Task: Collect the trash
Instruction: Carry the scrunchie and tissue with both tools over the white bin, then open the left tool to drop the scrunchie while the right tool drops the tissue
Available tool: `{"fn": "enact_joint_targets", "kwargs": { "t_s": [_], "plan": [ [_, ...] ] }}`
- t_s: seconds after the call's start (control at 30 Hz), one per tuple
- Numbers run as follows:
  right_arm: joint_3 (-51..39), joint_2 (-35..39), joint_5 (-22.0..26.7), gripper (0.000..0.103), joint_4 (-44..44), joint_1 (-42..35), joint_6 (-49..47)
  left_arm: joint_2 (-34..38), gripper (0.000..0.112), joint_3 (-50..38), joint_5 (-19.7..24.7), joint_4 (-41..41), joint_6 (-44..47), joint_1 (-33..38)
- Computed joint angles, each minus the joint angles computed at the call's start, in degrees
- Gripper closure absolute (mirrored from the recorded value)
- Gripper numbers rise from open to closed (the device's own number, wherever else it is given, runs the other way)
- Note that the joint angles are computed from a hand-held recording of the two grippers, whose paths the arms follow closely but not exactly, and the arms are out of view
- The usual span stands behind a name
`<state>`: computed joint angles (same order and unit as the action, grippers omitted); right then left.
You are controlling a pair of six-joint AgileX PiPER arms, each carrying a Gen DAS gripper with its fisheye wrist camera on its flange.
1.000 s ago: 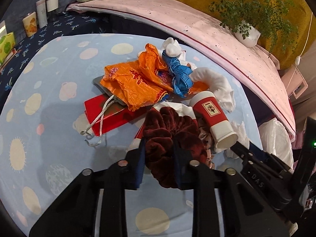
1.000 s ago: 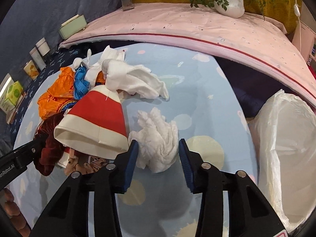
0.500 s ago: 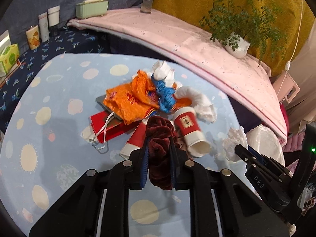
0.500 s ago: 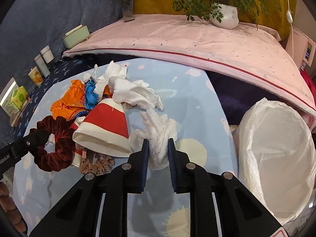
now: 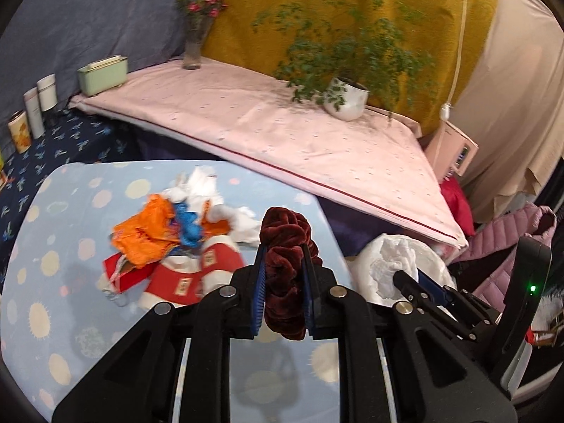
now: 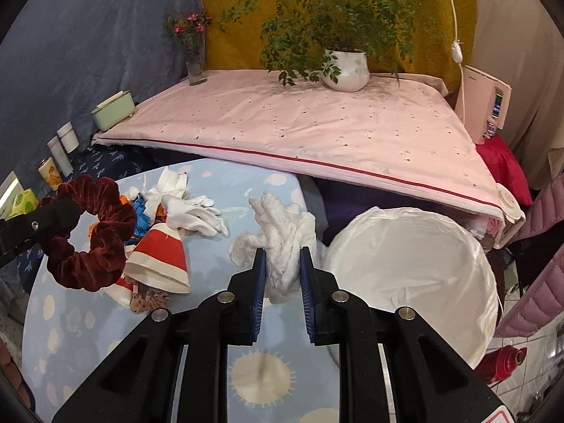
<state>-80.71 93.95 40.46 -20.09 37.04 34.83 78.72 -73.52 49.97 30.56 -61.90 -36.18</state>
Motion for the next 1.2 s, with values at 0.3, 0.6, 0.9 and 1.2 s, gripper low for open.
{"fn": "enact_joint_targets", "kwargs": {
  "t_s": [0.3, 0.6, 0.9, 1.2],
  "plan": [
    [8.59, -6.23, -2.12, 0.085, 1.87, -8.51, -1.41, 13.79, 0.095, -13.65, 0.82, -1.97, 3.50, -7.00],
    [15.00, -8.59, -5.03, 0.085, 5.53, -17.23, -5.27, 26.66, 0.095, -26.91, 0.73, -6.36, 9.77, -10.10],
    [16.74, -7.24, -7.00, 0.080, 7.02, -20.90, -6.10, 32.80, 0.075, -32.94, 0.38, -9.85, 12.56, -9.80],
    [16.83, -7.05, -7.34, 0.073, 4.76, -20.38, -3.43, 32.01, 0.062, -30.56, 0.74, -7.79, 9.20, -9.14]
  ]
}}
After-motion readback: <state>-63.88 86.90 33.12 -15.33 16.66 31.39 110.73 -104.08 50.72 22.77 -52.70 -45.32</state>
